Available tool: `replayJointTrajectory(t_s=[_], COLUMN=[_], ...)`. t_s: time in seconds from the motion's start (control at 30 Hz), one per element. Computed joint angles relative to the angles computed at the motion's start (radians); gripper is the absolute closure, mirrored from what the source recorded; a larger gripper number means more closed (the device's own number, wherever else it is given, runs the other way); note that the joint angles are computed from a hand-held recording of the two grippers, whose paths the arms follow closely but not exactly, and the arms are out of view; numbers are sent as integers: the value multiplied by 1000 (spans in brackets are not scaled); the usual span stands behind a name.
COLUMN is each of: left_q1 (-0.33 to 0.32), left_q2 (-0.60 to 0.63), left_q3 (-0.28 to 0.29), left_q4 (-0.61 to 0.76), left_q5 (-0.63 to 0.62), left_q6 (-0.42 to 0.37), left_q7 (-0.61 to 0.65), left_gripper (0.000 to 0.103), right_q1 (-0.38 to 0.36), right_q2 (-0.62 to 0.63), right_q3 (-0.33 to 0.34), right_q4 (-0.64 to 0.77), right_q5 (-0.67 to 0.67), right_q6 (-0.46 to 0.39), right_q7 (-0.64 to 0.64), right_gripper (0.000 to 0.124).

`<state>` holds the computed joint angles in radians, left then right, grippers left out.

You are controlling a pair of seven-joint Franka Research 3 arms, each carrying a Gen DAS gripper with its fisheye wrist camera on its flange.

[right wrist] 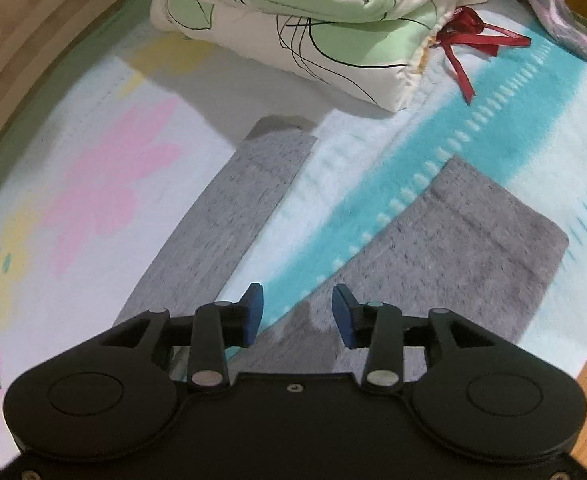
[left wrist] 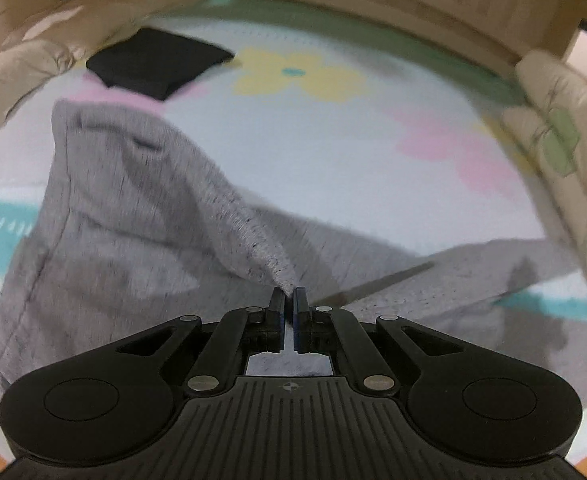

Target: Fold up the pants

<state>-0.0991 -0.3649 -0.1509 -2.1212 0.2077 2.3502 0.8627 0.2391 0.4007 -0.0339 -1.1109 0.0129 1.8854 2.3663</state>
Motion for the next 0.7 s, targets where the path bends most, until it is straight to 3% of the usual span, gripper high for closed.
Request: replayJointTrajectory(t_s=[0.2, 0.27, 0.4, 0.5, 0.53, 0.6, 0.7], left_q1=[13, 18, 24, 27, 28, 29, 32], left_q2=[40, 62, 79, 92, 94, 88, 92], left_q3=[7, 9, 12, 13, 13, 8, 5], left_q4=[-6, 5, 2, 11, 12, 1, 7], left_q5=[20, 22, 15, 14, 14, 18, 32], left_q6=[13, 13, 22, 23, 24, 25, 29], left_q7=[14, 15, 9, 10, 6, -7, -17], left_gripper=[100, 100, 100, 100, 100, 100, 100], right_q1=[-12, -17, -21, -33, -36, -41, -21], right_q2=[111, 165, 178, 131, 115, 96, 127], right_q3=[-10, -13, -22, -13, -11, -5, -10], right_q4=[87, 146, 109, -8, -42, -83, -11], right_q5=[20, 27, 35, 81, 96, 115, 67], right_q6=[25, 23, 82, 189, 220, 253, 184], right_q7=[42, 57, 100, 141, 154, 159, 112], right_gripper=[74, 67, 66, 66, 69, 114, 118])
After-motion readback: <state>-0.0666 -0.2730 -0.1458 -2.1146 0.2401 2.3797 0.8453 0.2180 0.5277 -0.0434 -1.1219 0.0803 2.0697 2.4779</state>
